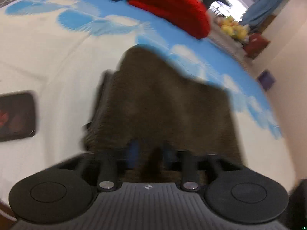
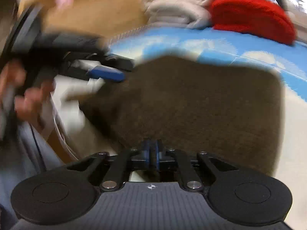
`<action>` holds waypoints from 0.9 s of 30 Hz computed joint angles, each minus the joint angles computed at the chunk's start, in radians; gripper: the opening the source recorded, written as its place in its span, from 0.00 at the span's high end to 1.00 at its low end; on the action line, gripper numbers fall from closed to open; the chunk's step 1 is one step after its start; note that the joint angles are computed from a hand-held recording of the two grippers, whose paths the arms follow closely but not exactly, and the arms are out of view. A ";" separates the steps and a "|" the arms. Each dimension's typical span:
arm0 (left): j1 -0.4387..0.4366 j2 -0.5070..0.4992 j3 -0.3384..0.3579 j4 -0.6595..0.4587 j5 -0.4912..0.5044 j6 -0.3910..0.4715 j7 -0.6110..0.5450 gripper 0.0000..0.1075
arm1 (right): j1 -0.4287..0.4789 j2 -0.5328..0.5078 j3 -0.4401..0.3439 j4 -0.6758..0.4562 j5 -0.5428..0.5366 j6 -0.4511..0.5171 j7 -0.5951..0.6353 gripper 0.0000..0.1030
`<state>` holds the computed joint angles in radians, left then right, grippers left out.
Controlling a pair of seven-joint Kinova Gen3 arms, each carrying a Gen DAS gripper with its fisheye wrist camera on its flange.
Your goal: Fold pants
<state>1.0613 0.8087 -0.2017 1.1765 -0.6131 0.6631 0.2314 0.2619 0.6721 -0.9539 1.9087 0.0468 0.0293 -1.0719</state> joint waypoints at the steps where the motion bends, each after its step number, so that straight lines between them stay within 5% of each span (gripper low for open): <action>1: 0.022 -0.017 -0.038 0.046 0.013 -0.040 0.041 0.98 | -0.003 -0.008 0.002 0.029 0.040 -0.034 0.023 0.93; 5: 0.079 -0.065 -0.119 0.167 -0.005 -0.156 0.187 0.96 | 0.055 0.010 -0.054 0.018 0.071 -0.009 -0.025 0.93; 7: 0.110 -0.071 -0.152 0.151 -0.040 -0.130 0.200 0.75 | 0.111 0.025 -0.106 -0.009 0.030 0.040 -0.033 0.91; 9: 0.166 -0.058 -0.223 0.099 -0.060 -0.064 0.195 0.33 | 0.158 0.019 -0.143 -0.013 -0.022 0.024 -0.035 0.79; 11: 0.167 -0.033 -0.236 0.016 -0.053 0.014 0.134 0.22 | 0.185 0.020 -0.162 -0.007 -0.036 -0.034 -0.047 0.59; 17: 0.003 0.047 -0.008 -0.234 -0.087 0.185 -0.110 0.19 | 0.016 -0.039 0.048 -0.066 -0.017 -0.077 -0.150 0.57; 21: -0.076 0.124 0.122 -0.328 -0.103 0.284 -0.252 0.19 | -0.126 0.016 0.166 -0.158 0.007 0.048 -0.146 0.55; 24: -0.022 0.096 0.038 -0.288 -0.071 0.281 -0.222 0.19 | -0.151 -0.001 0.190 -0.150 0.018 0.052 -0.101 0.55; 27: 0.081 0.053 -0.101 -0.211 -0.053 0.295 -0.100 0.13 | -0.032 0.010 0.073 -0.173 -0.065 0.137 -0.056 0.41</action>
